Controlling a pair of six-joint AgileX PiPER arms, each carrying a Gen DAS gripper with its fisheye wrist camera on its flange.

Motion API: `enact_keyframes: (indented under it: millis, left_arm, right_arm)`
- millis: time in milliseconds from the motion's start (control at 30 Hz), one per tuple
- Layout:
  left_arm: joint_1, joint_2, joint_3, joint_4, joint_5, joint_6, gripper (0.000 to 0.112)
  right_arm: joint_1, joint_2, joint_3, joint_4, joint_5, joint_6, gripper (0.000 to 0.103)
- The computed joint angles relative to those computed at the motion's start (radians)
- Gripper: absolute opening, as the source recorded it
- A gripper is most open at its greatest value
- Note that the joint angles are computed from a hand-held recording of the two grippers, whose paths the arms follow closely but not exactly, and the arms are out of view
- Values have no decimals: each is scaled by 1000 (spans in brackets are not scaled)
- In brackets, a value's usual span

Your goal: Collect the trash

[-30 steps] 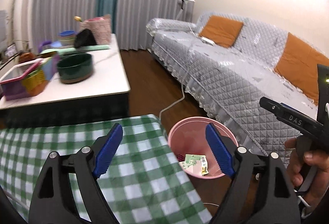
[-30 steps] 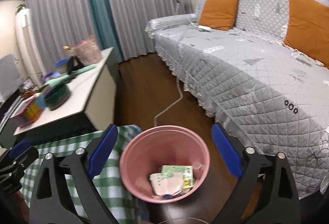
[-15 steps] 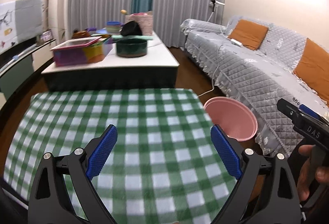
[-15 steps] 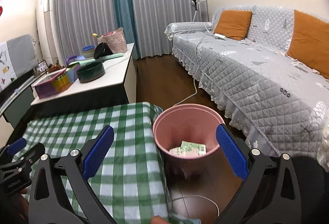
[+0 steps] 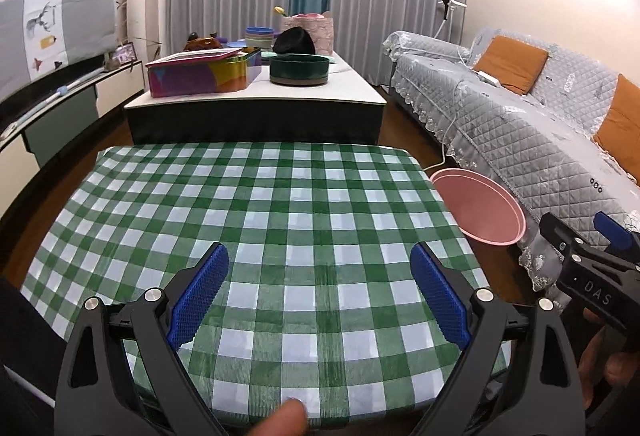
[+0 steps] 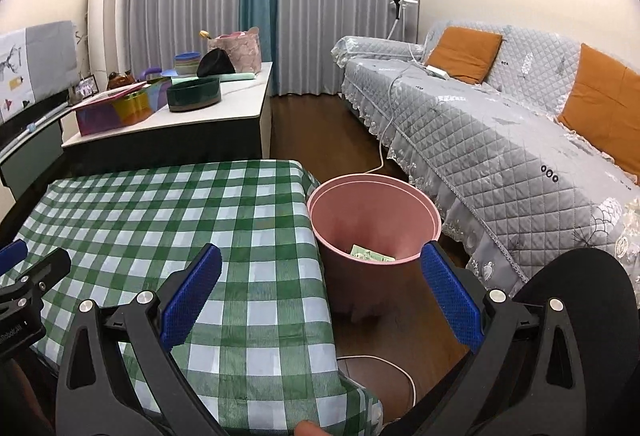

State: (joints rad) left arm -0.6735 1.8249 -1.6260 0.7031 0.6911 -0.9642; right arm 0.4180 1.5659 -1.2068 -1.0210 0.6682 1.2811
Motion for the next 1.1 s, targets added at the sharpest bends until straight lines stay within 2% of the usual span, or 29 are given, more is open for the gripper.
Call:
enact_keyframes:
  millis: [1100]
  left_arm:
    - [2,35,-16,-46,18,21,89]
  right_arm:
    - [9,50,-37,-28,10,9,98]
